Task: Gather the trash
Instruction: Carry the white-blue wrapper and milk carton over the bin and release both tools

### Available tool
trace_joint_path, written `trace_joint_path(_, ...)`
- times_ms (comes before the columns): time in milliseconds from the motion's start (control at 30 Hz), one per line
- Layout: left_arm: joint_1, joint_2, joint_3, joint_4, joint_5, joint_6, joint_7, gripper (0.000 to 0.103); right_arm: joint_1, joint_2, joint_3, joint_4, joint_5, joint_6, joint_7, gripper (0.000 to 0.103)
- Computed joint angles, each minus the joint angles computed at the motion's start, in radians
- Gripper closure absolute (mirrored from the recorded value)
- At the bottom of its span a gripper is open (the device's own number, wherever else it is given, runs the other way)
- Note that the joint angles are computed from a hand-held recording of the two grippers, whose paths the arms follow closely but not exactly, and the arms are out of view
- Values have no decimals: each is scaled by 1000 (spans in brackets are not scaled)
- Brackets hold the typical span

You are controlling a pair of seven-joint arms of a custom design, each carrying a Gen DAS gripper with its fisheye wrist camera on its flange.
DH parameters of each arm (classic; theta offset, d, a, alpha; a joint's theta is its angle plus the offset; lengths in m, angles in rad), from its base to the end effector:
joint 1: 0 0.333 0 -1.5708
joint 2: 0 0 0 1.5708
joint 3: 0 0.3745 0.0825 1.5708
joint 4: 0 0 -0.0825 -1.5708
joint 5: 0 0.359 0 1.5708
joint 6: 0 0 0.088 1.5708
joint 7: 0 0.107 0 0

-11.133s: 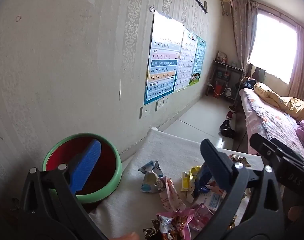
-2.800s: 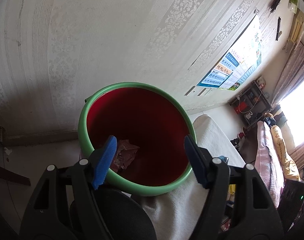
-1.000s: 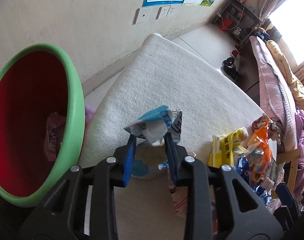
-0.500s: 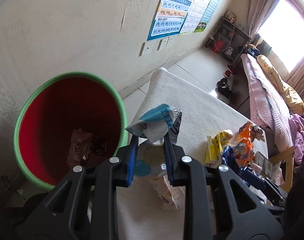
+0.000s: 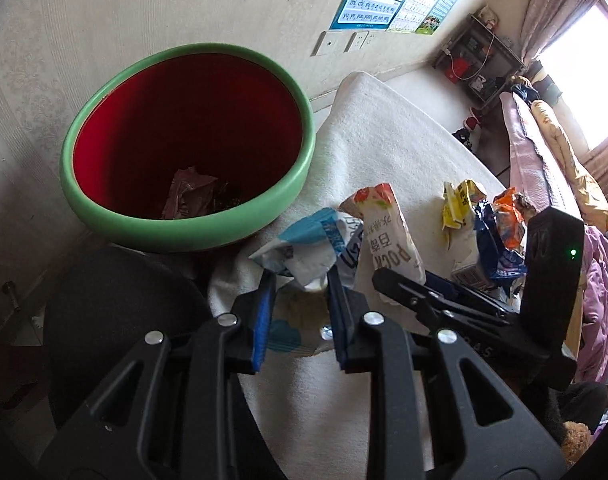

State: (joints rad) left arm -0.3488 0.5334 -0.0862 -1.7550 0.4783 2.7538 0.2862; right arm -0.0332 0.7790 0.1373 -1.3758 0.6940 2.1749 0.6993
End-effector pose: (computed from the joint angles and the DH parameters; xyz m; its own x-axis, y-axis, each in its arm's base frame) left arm 0.6403 -0.3067 0.3820 0.3778 -0.8802 0.2873 -0.7844 -0.4692 -0.4057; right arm 0.7586 0.0750 0.3206 0.5309 -0.6969 -0.4821 -0.8427 -0.3740 -0.3873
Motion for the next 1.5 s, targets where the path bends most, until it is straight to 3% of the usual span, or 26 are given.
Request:
trace_joint_path(33, 4, 7, -9, 9, -7, -7, 14, 79, 3, 4, -4, 9, -12, -10, 3, 71)
trace_joint_path(333, 15, 94, -69, 126, -81, -72, 169, 76, 3, -36, -45, 8, -73, 18, 37, 74)
trace_joint_path(400, 12, 118, -79, 161, -100, -101, 211, 72, -5, -43, -49, 5, -78, 25, 48, 74)
trace_joint_path(467, 6, 131, -80, 181, -113, -118, 239, 59, -21, -48, -43, -3, -65, 30, 50, 74)
trace_joint_path(567, -12, 131, -63, 180, -112, -111, 240, 48, -32, -50, -33, -6, -46, 38, 50, 74)
trace_joint_path(833, -12, 152, -74, 203, -148, -160, 269, 48, -35, -68, -19, -31, -21, 51, 7, 74)
trace_joint_path(867, -11, 158, -76, 213, -150, -163, 279, 54, -36, -70, -18, -33, -17, 53, 2, 74)
trace_joint_path(1000, -15, 169, -73, 222, -155, -142, 290, 61, -39, -76, -14, -37, 3, 63, -19, 74)
trace_joint_path(1267, -68, 118, 9, 155, -70, -50, 169, 64, -54, -125, 0, -91, 78, 106, -94, 74)
trace_joint_path(1500, -96, 83, 56, 140, 39, -46, 67, 64, -48, -149, -4, -121, 112, 128, -130, 74)
